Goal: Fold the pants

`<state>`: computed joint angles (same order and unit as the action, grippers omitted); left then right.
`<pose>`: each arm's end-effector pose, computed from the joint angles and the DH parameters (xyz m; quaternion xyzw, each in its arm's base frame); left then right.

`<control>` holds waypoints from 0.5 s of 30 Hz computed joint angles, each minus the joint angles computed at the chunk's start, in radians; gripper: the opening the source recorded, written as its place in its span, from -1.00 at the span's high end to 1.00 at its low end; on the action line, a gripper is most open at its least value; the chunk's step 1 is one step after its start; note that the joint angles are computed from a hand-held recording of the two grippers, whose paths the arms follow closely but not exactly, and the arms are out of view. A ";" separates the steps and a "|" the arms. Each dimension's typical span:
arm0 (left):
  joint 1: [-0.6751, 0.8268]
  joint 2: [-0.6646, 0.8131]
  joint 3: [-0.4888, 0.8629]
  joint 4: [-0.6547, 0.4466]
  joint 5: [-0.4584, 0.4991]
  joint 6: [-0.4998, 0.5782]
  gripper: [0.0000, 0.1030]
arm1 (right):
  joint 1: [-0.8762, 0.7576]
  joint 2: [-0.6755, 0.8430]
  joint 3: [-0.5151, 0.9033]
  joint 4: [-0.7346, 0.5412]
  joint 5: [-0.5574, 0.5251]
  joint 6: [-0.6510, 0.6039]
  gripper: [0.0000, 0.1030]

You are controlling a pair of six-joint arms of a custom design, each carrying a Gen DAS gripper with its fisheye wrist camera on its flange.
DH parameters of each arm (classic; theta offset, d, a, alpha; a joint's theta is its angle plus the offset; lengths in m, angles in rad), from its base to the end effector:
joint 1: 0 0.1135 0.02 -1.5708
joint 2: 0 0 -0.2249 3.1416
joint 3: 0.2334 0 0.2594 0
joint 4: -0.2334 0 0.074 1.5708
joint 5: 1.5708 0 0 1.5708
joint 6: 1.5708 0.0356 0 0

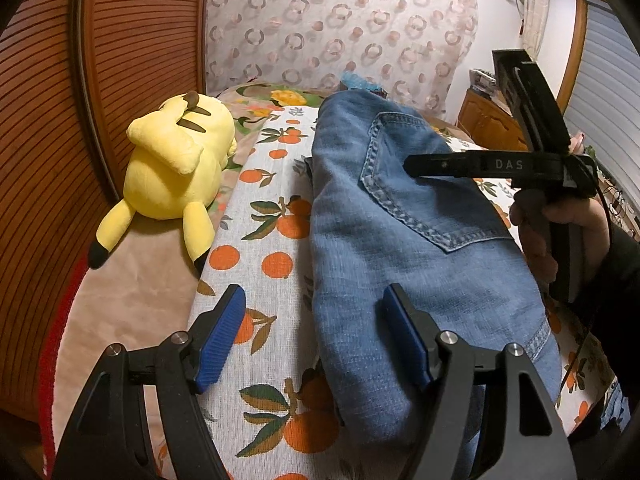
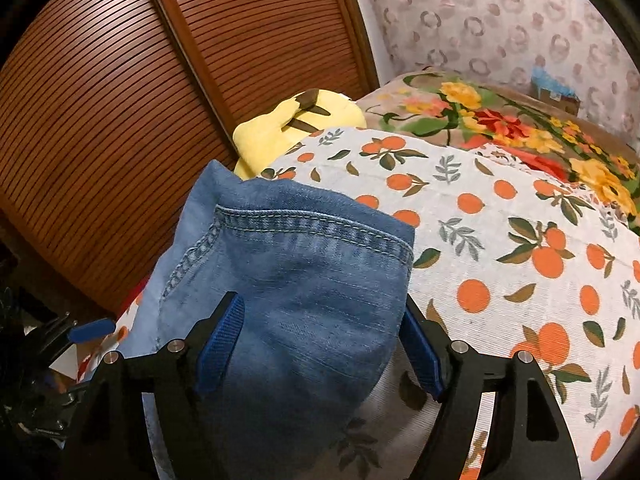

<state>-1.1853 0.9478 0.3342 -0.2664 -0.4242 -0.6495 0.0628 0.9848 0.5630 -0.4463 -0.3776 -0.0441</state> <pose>0.0878 -0.1775 0.1178 0.1748 0.9059 -0.1424 0.3585 0.2184 0.0269 0.1706 -0.1138 0.9175 0.1794 0.3364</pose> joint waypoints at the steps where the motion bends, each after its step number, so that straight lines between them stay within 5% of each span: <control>1: 0.000 -0.001 0.001 -0.001 0.001 0.000 -0.40 | -0.005 0.009 0.004 0.004 -0.006 -0.001 -0.52; 7: 0.009 0.003 0.001 0.005 0.006 0.005 -0.40 | -0.026 0.069 0.022 0.033 -0.040 -0.020 -0.51; 15: 0.025 0.005 -0.007 0.009 0.014 0.007 -0.40 | -0.043 0.025 -0.008 0.052 -0.081 -0.084 0.30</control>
<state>-1.1602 0.9531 0.3272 -0.2570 -0.4103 -0.6426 0.0200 1.0100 0.5552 -0.3942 -0.4590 -0.1282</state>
